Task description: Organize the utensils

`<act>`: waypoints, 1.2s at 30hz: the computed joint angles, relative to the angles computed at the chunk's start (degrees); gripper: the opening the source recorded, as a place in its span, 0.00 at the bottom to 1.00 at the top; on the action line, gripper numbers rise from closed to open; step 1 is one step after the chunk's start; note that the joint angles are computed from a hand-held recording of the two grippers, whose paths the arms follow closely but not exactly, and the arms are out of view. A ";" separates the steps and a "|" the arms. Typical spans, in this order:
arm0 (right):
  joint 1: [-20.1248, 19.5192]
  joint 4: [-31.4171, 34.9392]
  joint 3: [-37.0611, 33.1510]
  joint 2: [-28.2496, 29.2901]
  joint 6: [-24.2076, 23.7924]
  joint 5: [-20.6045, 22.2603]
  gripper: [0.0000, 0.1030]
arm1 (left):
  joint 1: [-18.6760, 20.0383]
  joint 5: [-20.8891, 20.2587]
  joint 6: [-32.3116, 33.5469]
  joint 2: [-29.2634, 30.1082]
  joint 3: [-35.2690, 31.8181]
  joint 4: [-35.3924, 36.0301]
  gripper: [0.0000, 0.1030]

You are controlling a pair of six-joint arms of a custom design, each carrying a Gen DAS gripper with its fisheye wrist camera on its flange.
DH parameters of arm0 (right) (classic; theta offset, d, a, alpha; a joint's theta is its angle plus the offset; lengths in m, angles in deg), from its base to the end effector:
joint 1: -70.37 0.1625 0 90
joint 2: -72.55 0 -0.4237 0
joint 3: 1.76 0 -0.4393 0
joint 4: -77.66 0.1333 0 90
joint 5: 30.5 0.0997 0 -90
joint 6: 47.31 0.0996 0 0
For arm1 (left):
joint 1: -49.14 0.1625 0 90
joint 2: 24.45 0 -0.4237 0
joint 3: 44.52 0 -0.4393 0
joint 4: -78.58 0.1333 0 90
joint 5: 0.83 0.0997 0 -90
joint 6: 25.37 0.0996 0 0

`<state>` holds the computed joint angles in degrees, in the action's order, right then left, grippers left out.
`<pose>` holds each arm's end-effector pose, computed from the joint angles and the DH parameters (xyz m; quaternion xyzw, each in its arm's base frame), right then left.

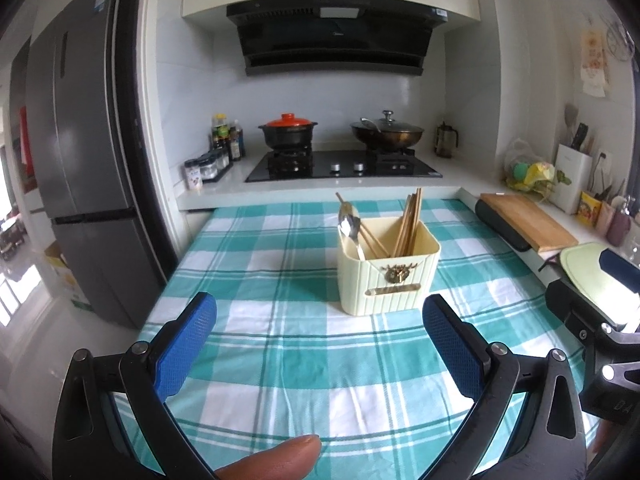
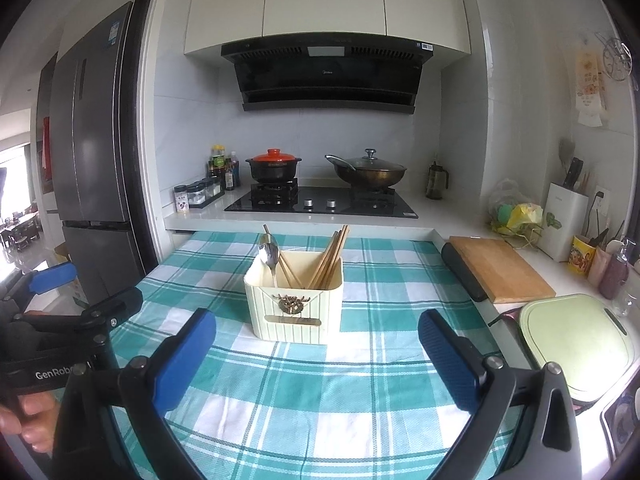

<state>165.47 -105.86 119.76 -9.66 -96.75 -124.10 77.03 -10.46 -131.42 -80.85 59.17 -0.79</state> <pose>0.1742 -0.5229 0.3267 0.3949 -0.7974 0.4112 0.1977 -0.3966 -0.4718 0.0993 0.0397 0.7368 -0.5234 0.4262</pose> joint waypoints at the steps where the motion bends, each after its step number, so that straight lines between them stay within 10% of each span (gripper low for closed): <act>1: -0.01 0.03 0.13 -0.19 -0.05 0.12 1.00 | -0.07 0.02 -1.73 0.10 -0.46 2.10 1.00; 36: 0.80 2.34 0.88 -1.67 -0.91 -1.05 1.00 | -0.12 -1.87 -11.37 1.39 -3.81 14.32 1.00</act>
<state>166.27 -103.52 120.64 -11.33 -97.66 -125.15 76.92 -12.33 -142.79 -79.46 55.36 13.52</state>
